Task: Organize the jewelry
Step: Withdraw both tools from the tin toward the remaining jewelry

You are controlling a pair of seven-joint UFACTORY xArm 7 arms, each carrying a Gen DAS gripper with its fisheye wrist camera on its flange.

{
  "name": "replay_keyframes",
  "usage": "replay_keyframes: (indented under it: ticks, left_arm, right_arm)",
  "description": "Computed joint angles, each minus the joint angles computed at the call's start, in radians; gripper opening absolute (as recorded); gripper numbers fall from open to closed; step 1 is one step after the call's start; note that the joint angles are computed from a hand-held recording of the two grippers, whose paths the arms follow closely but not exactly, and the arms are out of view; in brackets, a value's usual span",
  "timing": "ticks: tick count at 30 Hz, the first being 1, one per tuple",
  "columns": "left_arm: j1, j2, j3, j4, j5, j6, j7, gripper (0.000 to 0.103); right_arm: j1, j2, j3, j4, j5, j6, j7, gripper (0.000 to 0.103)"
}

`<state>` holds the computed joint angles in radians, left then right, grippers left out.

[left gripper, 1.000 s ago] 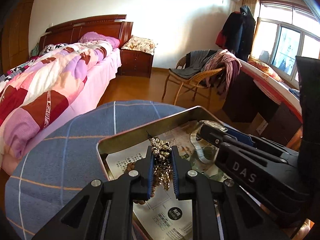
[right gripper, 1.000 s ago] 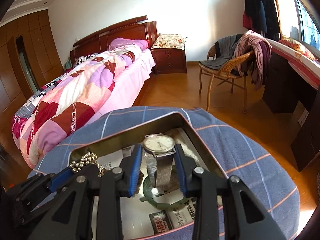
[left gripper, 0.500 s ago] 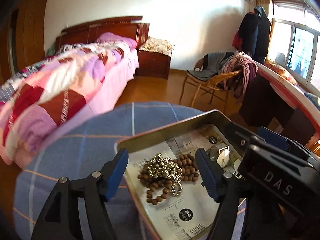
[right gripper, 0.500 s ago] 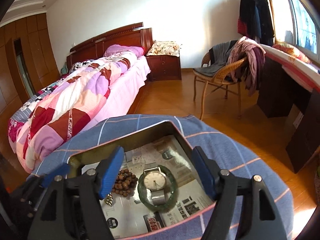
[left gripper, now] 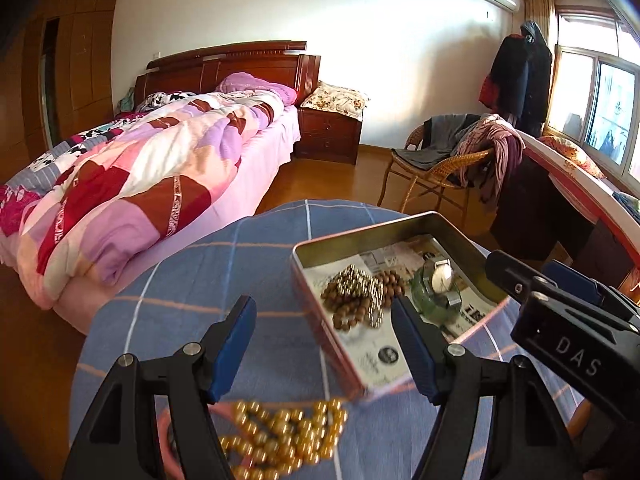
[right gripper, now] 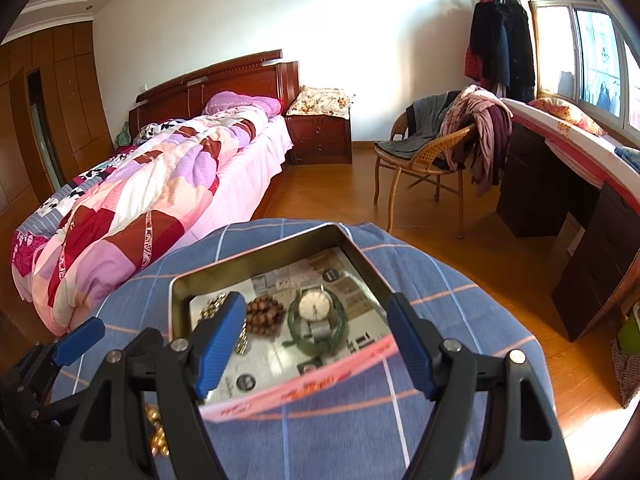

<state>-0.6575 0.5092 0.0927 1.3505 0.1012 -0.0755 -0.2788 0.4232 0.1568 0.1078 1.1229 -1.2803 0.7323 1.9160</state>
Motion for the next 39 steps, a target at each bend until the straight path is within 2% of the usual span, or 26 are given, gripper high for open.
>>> replay_keyframes:
  ticks: [7, 13, 20, 25, 30, 39]
  left_arm:
    - [-0.089, -0.096, 0.102, -0.162, -0.026, -0.064, 0.004, 0.07]
    - [-0.169, -0.154, 0.179, -0.27, -0.096, -0.115, 0.069, 0.07]
    - [-0.209, -0.206, 0.205, -0.364, -0.191, -0.154, 0.159, 0.07]
    - [-0.279, -0.241, 0.255, -0.423, -0.284, -0.189, 0.249, 0.07]
    - [-0.305, -0.266, 0.261, -0.466, -0.372, -0.214, 0.339, 0.07]
    - [-0.18, -0.327, 0.121, -0.549, -0.419, -0.273, 0.416, 0.07]
  right_arm:
    - [0.036, -0.019, 0.032, -0.028, 0.009, 0.038, 0.015, 0.076]
    - [0.064, -0.03, 0.053, -0.05, 0.019, 0.061, 0.024, 0.076]
    - [0.092, -0.039, 0.073, -0.06, 0.024, 0.097, 0.032, 0.076]
    - [0.109, -0.047, 0.084, -0.073, 0.025, 0.111, 0.048, 0.076]
    - [0.121, -0.059, 0.096, -0.085, 0.019, 0.125, 0.062, 0.076]
    - [0.142, -0.07, 0.116, -0.1, 0.017, 0.15, 0.079, 0.076]
